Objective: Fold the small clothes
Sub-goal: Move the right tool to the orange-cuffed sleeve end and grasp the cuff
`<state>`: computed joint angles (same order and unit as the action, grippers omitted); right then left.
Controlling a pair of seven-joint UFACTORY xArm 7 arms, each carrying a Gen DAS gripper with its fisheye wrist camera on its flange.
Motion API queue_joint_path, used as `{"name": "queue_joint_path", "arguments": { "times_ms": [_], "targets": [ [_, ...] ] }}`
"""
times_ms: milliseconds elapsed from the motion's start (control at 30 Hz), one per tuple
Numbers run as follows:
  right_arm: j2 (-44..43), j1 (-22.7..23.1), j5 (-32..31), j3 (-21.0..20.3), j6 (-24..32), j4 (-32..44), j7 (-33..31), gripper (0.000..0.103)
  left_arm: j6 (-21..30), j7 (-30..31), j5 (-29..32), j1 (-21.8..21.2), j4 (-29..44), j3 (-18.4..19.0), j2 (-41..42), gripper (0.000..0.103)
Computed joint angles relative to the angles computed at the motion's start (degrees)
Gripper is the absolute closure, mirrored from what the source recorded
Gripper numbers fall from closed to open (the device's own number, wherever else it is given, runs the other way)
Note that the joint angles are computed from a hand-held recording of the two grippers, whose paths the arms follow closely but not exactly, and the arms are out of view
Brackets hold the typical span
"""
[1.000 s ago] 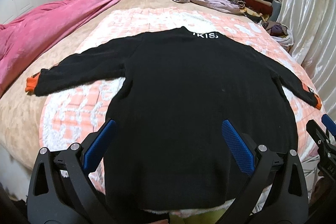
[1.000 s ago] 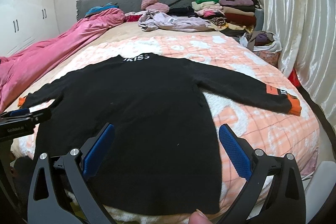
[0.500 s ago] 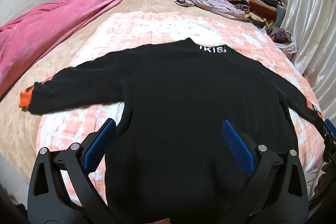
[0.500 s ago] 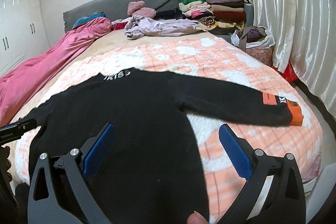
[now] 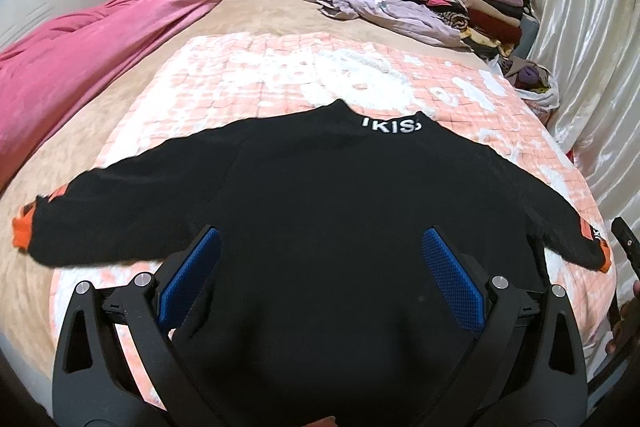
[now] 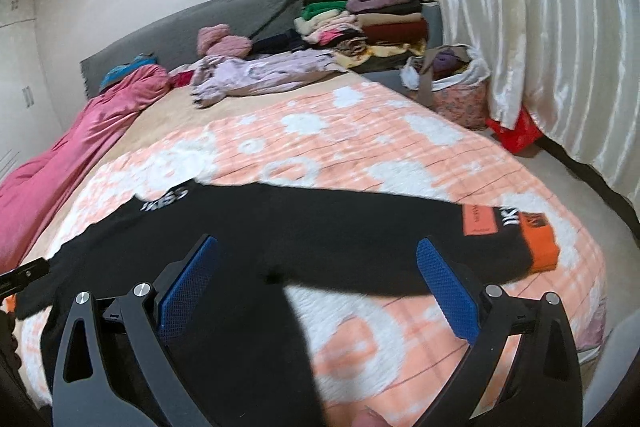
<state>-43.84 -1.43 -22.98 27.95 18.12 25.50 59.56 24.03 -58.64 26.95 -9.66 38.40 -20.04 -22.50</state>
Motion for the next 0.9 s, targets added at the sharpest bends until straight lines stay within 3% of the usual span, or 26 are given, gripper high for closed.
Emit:
{"name": "queue_joint_path", "arguments": {
  "times_ms": [200, 667, 900],
  "targets": [
    [1.1, -3.8, -0.7, -2.8, -0.2, -0.4, -0.6, 0.004, 0.6, -1.7, 5.0, 1.1, 5.3, -1.4, 6.1, 0.008],
    [2.2, -10.1, -2.8, -8.9, 1.2, -2.9, -5.7, 0.004, 0.4, -3.3, 8.9, -6.7, 12.9, 5.2, 18.3, 0.008],
    [2.3, -12.8, -2.0, -12.9, -1.0, -6.2, -10.3, 0.004, -0.3, -3.2, 12.2, -9.8, 15.4, 7.7, 22.2, 0.008]
  ]
}}
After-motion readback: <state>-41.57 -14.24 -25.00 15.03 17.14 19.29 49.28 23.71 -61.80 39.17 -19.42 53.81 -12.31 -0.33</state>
